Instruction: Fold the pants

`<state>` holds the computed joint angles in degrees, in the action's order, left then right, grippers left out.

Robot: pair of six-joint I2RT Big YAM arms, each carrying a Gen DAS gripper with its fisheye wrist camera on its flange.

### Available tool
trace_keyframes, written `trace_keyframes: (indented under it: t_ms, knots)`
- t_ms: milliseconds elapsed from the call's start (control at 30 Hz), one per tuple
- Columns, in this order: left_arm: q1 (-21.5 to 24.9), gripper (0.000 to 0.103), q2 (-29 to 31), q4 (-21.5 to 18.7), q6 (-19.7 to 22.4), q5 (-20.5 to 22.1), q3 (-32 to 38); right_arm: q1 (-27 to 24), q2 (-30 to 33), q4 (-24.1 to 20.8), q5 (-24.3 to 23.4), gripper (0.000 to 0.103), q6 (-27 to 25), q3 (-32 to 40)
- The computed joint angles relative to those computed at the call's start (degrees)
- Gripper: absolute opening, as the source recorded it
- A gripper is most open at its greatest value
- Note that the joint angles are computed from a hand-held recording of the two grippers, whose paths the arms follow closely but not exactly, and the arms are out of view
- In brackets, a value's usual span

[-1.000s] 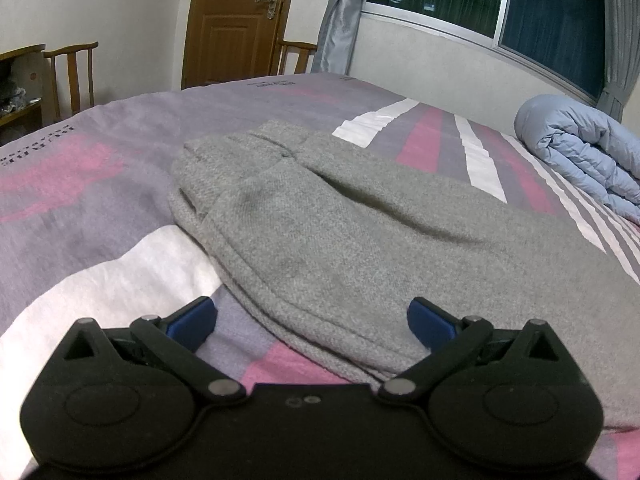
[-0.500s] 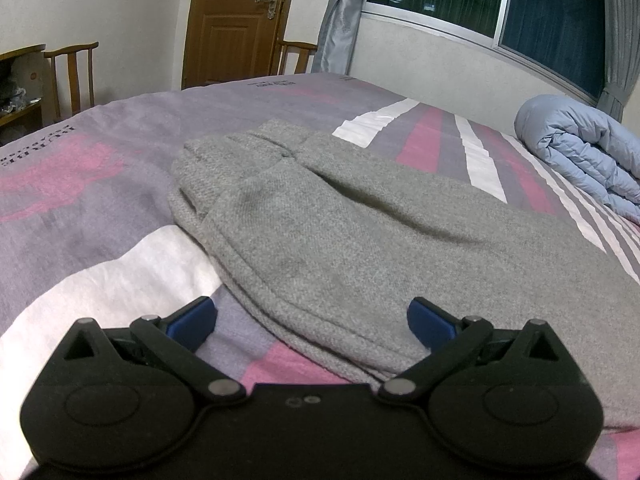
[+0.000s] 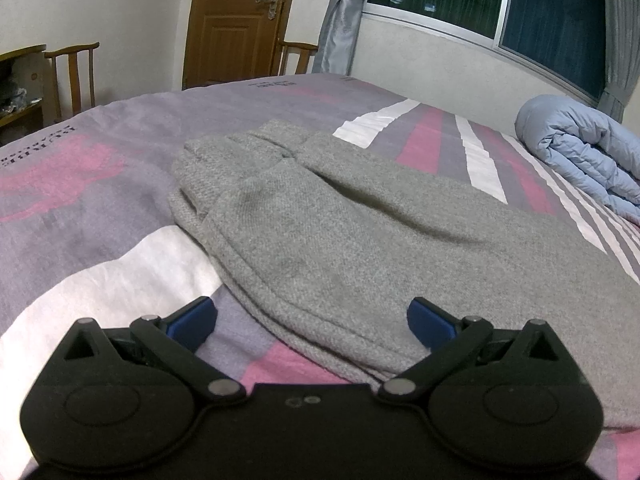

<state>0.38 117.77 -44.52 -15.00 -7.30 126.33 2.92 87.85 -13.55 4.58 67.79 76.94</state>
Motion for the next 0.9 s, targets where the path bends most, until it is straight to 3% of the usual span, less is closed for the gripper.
trace_keyframes:
  t_ms: [100,267,333,567,633,700,900]
  knots:
    - [0.0,0.097,0.0,-0.1,0.0,-0.1,0.1,-0.4,0.3,-0.8,-1.0,0.005,0.3,0.7]
    - [0.0,0.097,0.0,0.0,0.0,-0.1,0.0,-0.3,0.0,-4.8,-1.7,0.005,-3.5,2.4]
    - [0.0,0.097,0.0,0.0,0.0,-0.1,0.0,-0.5,-0.4,-3.7,-2.1,0.005,-1.8,1.5]
    - [0.0,0.097,0.0,0.0,-0.1,0.0,0.0,0.7,-2.3,-4.1,1.8,0.006,-1.5,0.8]
    - [0.0,0.097,0.0,0.1,-0.1,0.0,-0.1,1.2,-4.7,-2.6,3.9,0.013,0.7,-1.6]
    - [-0.1,0.097,-0.1,0.1,-0.2,0.0,-0.1,1.3,-6.7,-1.6,5.2,0.013,3.2,-3.9]
    - [-0.1,0.097,-0.2,0.1,-0.1,-0.1,-0.2,-0.7,-6.7,1.5,0.5,0.013,13.3,-5.9]
